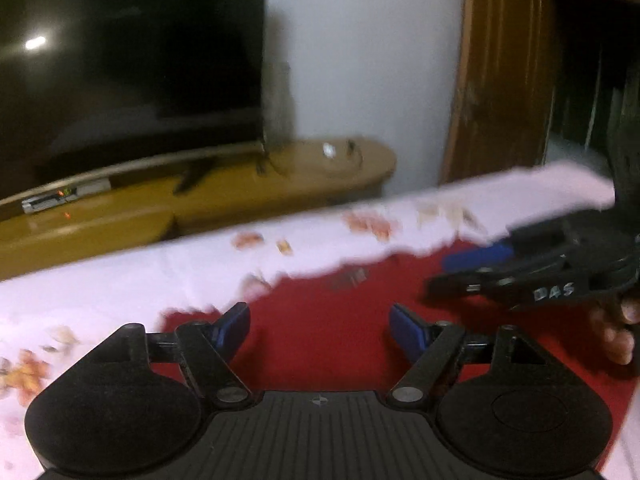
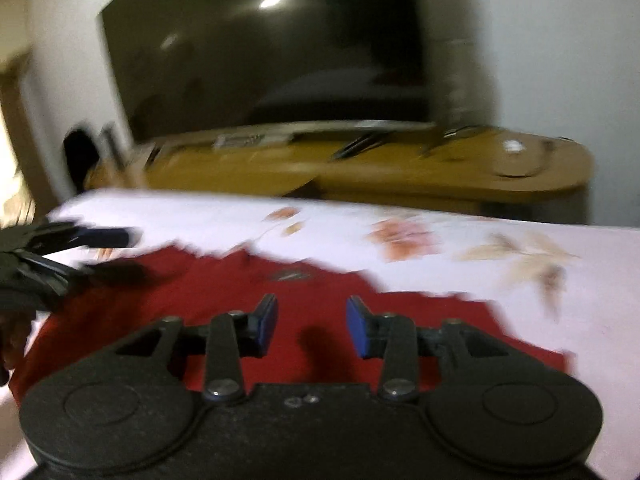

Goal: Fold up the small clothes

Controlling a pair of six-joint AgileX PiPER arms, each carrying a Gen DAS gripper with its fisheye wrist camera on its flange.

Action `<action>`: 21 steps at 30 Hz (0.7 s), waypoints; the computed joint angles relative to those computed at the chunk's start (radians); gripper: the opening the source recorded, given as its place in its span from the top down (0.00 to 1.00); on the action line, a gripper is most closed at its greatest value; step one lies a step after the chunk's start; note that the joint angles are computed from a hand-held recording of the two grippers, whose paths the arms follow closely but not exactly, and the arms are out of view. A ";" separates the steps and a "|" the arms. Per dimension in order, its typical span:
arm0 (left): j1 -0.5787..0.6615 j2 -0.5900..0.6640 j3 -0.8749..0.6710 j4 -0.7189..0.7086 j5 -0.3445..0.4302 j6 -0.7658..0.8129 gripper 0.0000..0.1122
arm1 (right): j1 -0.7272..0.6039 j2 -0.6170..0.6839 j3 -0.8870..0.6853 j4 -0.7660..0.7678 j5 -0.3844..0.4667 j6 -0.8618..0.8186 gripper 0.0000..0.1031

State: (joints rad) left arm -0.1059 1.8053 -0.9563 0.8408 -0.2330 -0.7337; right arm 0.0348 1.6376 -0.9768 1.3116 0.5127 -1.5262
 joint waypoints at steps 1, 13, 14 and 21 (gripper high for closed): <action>-0.012 0.029 -0.020 0.012 0.045 -0.006 0.31 | 0.042 0.012 -0.006 -0.029 -0.038 0.010 0.60; 0.203 -0.003 0.100 0.167 -0.094 -0.074 0.32 | -0.295 0.061 -0.015 -0.131 0.064 -0.100 0.51; 0.195 -0.011 0.102 0.135 -0.080 -0.047 0.32 | -0.284 0.047 -0.012 -0.148 0.052 -0.081 0.53; 0.137 -0.190 0.207 0.337 -0.164 -0.213 0.31 | -0.248 -0.138 0.117 -0.041 0.292 -0.121 0.40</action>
State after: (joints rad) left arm 0.0312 1.6156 -0.7490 1.1776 -0.3972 -0.9465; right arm -0.2135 1.4994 -0.8601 1.2705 0.8051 -1.6472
